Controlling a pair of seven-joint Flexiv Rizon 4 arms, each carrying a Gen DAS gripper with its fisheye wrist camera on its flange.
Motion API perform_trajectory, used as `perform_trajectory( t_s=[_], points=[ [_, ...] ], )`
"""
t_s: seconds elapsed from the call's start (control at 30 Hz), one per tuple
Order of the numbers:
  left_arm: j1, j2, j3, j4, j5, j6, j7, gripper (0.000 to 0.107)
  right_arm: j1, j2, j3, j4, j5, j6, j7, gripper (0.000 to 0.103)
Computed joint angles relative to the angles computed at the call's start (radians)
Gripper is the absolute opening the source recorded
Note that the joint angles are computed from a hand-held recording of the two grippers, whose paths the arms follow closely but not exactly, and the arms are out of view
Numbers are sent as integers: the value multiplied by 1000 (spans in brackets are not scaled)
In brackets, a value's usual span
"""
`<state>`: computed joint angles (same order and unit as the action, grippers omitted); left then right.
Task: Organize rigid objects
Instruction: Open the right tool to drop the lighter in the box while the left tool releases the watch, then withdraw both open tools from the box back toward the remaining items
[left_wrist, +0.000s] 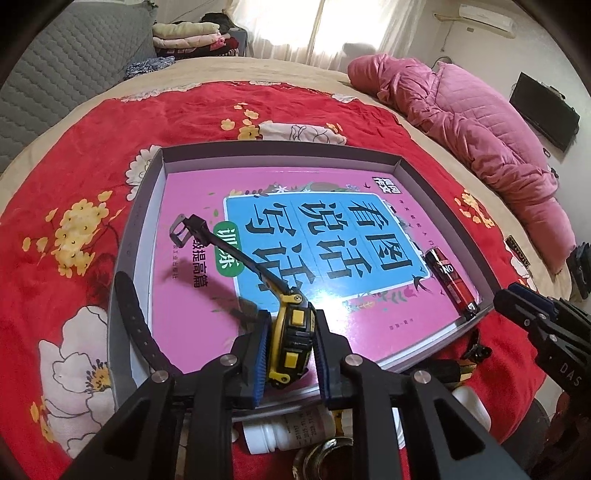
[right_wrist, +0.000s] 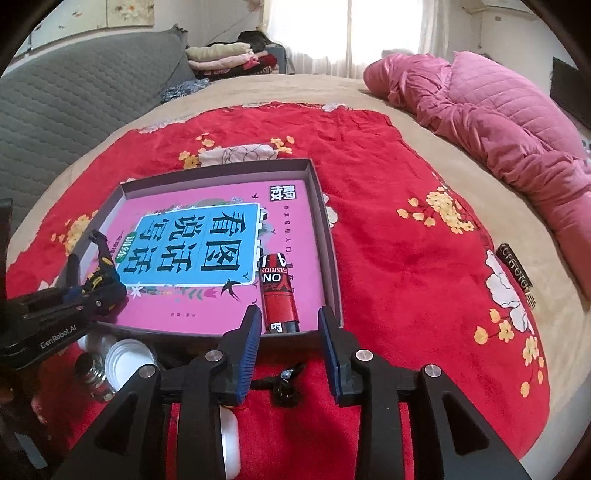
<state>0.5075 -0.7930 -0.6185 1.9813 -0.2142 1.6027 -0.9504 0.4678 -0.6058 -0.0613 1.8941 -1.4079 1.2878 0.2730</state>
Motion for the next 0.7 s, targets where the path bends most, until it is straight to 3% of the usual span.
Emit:
perform_trajectory(
  t_s=[0.3,0.7],
  points=[
    [89,-21,-92,21,12,7,3,42,5,3,5,-4,7,-7,-7,41],
    [108,-21,-104,42,58,42,-24,42,-8,9,5,0,-33,10,41,42]
  ],
)
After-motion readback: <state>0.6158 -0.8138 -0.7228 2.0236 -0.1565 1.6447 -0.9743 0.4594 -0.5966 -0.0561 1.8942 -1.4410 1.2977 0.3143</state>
